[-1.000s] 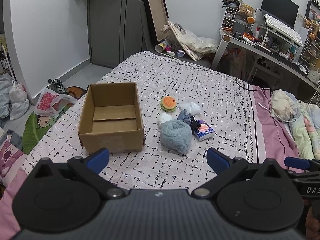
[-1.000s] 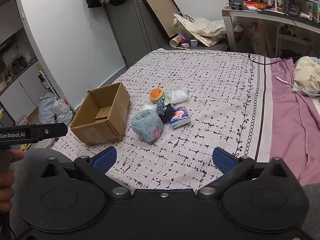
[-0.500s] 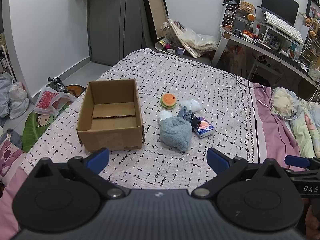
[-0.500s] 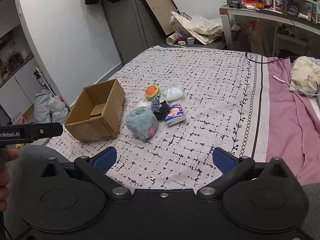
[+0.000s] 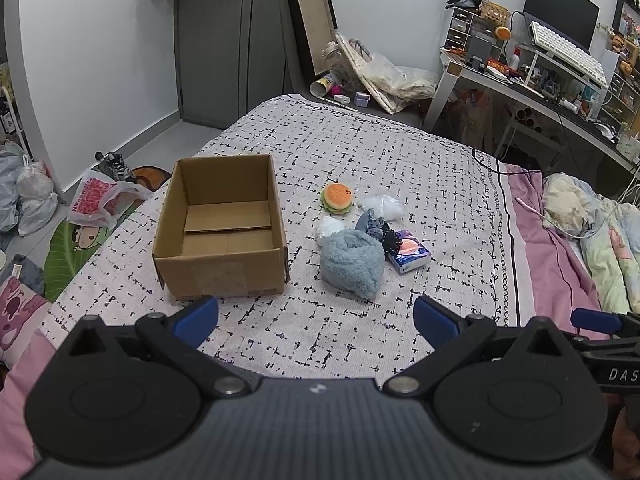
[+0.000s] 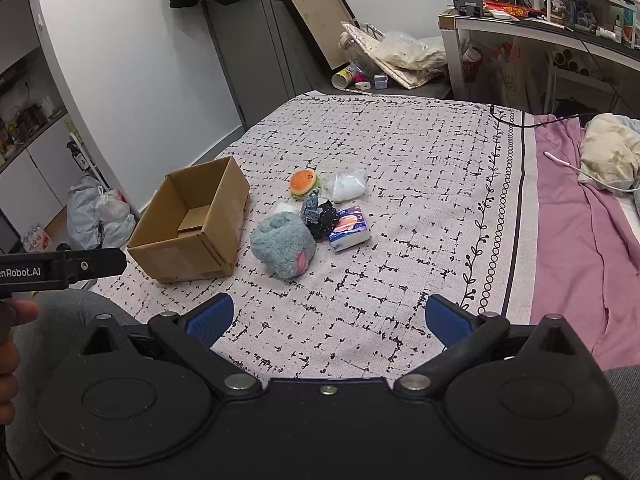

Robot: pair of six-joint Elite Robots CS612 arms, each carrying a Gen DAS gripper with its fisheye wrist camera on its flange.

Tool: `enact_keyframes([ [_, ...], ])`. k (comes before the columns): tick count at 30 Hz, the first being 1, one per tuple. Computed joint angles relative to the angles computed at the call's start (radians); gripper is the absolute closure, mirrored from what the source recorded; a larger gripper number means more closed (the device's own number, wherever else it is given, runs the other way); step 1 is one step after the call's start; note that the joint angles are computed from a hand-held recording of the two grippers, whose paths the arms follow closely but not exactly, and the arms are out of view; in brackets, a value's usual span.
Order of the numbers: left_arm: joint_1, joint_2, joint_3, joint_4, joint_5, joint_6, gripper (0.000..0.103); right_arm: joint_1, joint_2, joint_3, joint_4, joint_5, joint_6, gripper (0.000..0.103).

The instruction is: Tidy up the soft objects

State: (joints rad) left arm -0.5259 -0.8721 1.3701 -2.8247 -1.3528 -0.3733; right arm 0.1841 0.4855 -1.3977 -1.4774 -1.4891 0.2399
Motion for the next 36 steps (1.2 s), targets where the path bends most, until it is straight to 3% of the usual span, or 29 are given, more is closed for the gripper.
enact_keyframes([
  [12,0.000,0.014,-0.023,-0.020,-0.037,0.017,0.000,-0.001,-0.023,0.032,0.007,-0.002,-0.003,0.000],
  [36,0.025,0.140,-0.249,0.094,-0.090,-0.007,0.001,-0.034,-0.159,0.281,-0.063,-0.001,-0.012,0.000],
])
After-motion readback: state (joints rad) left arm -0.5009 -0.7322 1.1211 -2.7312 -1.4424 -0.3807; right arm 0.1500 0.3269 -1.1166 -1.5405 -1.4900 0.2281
